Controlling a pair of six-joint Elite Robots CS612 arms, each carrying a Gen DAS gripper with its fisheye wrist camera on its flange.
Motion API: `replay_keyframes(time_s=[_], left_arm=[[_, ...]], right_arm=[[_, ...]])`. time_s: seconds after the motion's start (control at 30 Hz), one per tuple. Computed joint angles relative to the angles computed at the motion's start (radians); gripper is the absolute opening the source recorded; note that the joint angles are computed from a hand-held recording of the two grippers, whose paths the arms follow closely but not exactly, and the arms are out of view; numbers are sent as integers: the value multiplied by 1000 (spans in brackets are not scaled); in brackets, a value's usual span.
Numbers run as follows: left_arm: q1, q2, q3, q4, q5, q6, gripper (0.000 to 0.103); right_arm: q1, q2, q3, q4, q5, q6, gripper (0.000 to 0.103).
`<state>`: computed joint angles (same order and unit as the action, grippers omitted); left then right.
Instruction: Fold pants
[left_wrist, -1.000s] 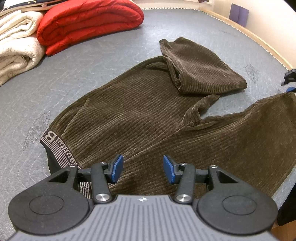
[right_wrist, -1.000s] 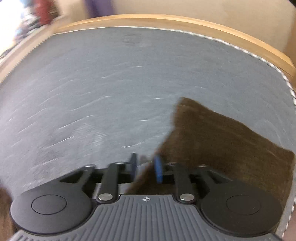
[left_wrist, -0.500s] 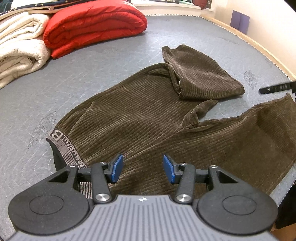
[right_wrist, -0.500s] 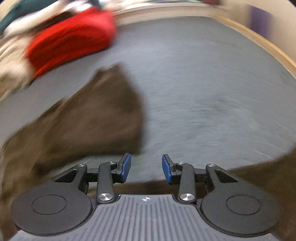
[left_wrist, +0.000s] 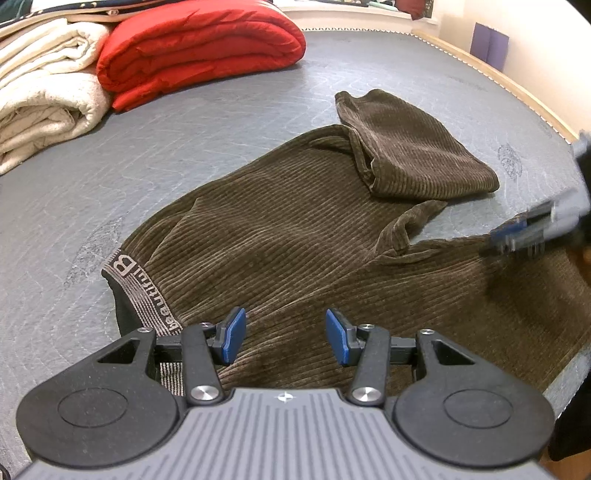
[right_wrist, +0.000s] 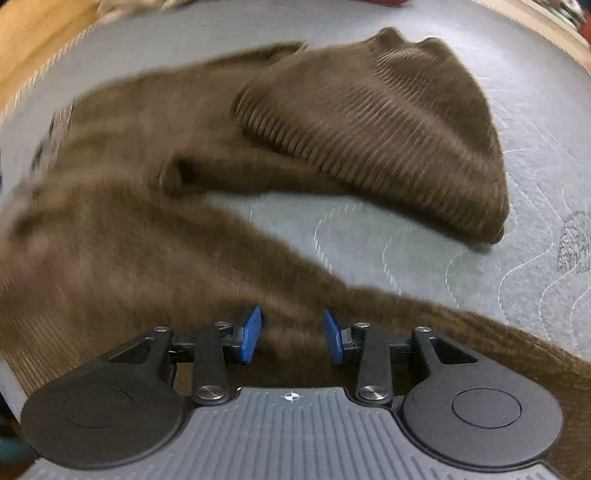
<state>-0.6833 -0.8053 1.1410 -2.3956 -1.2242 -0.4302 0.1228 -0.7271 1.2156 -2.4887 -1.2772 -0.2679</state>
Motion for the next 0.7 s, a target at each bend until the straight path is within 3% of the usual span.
replay_keyframes(time_s=[0.13, 0.27, 0.43, 0.7], left_arm=[[1, 7, -11, 11, -2, 6, 54], [1, 15, -24, 19, -9, 11, 54], [1, 22, -35, 33, -11, 16, 54], [5, 22, -37, 38, -16, 0, 55]], right_arm=[[-18, 14, -19, -153, 41, 160, 41], [-26, 50, -62, -253, -44, 301, 48], [-36, 100, -131, -280, -159, 432, 57], [-54, 173, -227, -238, -181, 582, 62]])
